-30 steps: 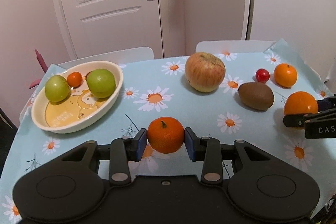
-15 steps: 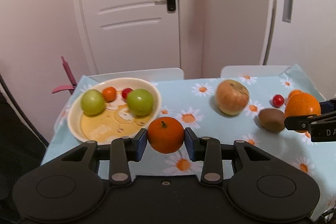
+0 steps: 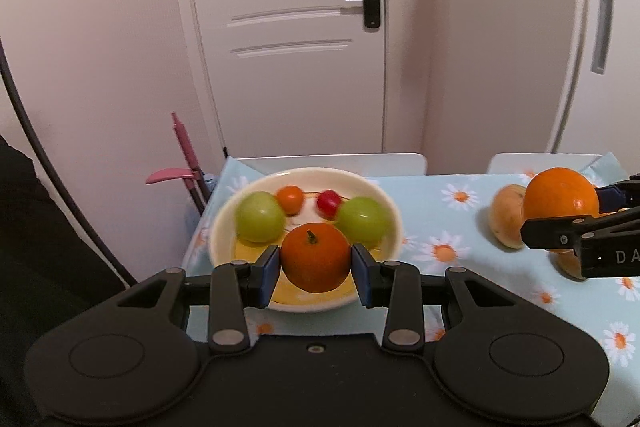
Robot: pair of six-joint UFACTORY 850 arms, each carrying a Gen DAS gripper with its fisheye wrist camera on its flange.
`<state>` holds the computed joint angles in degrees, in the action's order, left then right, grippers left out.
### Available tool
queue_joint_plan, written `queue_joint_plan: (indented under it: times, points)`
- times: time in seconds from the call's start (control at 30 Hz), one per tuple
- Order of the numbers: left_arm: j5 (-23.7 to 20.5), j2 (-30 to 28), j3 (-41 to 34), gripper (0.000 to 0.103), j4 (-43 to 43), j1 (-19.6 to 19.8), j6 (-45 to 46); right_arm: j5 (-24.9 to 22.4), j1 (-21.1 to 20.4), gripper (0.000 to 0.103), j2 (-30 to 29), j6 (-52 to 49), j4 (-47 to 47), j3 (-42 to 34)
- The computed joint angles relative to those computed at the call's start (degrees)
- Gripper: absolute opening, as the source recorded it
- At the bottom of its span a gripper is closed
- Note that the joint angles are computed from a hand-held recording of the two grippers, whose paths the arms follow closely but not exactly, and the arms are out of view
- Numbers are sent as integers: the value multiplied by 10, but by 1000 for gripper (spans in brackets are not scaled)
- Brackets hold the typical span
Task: Organize fruits
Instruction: 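Carry the tangerine into the dish and open the left gripper while the right gripper carries the orange, then lower the large orange into the dish and open the right gripper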
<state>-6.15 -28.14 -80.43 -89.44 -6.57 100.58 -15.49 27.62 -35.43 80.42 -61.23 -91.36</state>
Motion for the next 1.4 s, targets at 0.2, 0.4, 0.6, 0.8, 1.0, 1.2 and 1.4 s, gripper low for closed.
queue_joint_plan:
  times: [0.2, 0.4, 0.6, 0.8, 1.0, 1.2, 1.4]
  points:
    - [-18, -37, -51, 42, 168, 22, -149, -16, 8, 75, -57, -121, 120, -92]
    - [-43, -92, -120, 42, 308, 37, -259, -52, 14, 75, -119, -209, 212, -186]
    - [-73, -150, -193, 42, 440, 43, -354, -102, 18, 75, -179, -264, 274, -277]
    - [-109, -192, -242, 42, 519, 43, -402, -152, 22, 75, -226, -273, 293, -351]
    - [-130, -217, -273, 45, 565, 41, -426, -181, 24, 75, -243, -263, 295, -379]
    - [-119, -193, -239, 89, 433, 46, -292, -184, 23, 75, -242, -256, 295, -379]
    - [-83, -153, -184, 96, 427, 46, -282, -160, 16, 75, -231, -296, 322, -364]
